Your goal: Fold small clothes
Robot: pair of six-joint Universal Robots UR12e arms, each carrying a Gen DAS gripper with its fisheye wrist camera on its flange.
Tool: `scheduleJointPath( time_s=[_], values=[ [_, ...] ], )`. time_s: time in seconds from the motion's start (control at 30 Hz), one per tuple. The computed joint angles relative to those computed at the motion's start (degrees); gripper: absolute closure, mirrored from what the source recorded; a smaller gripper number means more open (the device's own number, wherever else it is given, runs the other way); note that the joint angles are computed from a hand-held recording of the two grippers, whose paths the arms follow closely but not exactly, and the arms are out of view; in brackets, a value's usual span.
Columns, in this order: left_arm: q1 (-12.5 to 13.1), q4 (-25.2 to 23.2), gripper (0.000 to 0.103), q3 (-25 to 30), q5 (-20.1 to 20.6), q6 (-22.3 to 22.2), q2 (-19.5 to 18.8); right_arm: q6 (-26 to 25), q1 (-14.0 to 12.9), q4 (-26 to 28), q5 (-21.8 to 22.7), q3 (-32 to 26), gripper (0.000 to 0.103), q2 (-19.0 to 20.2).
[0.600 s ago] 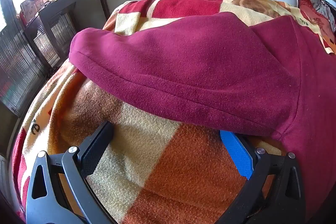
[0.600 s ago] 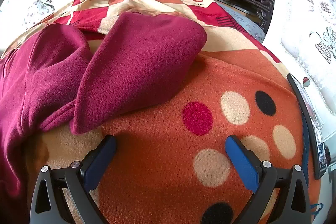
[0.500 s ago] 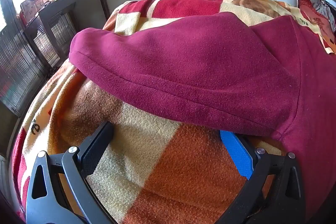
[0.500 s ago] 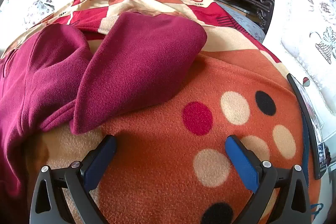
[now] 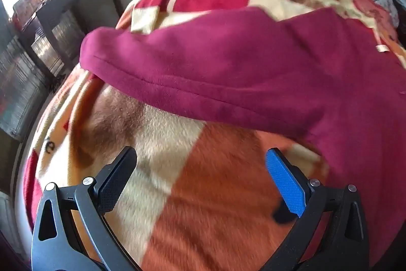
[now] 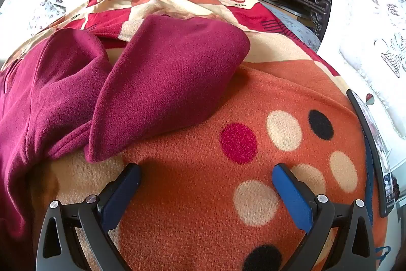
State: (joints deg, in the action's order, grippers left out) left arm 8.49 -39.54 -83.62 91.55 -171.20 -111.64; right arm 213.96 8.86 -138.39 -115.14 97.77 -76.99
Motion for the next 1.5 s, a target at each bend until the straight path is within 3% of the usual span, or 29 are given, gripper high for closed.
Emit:
scheduleJointPath(
  time_s=[0.13, 0.23, 0.3, 0.53, 0.67, 0.87, 1.1, 1.3, 1.5],
  values=[
    [-0.08, 2.36, 0.001, -2.33, -2.33, -0.17, 2.80, -0.04, 0.26, 1.60, -0.01, -0.70, 0.000, 0.05],
    [-0.30, 2.56, 0.001, -3.47, -4.16, 1.01, 4.49, -0.42, -0.39, 5.76, 4.90, -1.34, 0.000, -1.69],
    [-0.08, 2.87, 0.001, -4.07, -5.46, 2.08, 5.56, -0.51, -0.71, 4.85, 7.89, -0.11, 0.001, -3.87],
    [-0.64, 2.81, 0.001, -5.16, -8.81, 4.62, 7.45, -2.05, 0.32, 6.88, 8.40, 1.31, 0.000, -11.31],
    [-1.06, 3.20, 0.001, -6.02, -9.21, 5.37, 8.21, -3.60, 1.37, 8.72, 7.80, -0.46, 0.000, -12.29],
    [-1.36, 3.37, 0.001, -6.33, -9.54, 5.75, 8.87, -5.25, 3.00, 9.59, 15.84, -3.71, 0.001, -11.57],
    [-1.52, 3.30, 0.001, -5.90, -9.59, 5.05, 8.91, -9.15, 5.15, 5.60, 20.85, -7.66, 0.001, -8.24],
    [-1.60, 2.90, 0.001, -5.38, -8.93, 4.74, 8.51, -8.64, 6.16, 3.72, 20.81, -10.98, 0.001, -3.90],
    [-1.60, 2.00, 0.001, -4.40, -9.08, 3.72, 7.76, -6.27, 6.91, 1.68, 17.76, -12.28, 0.001, -1.00]
  ],
)
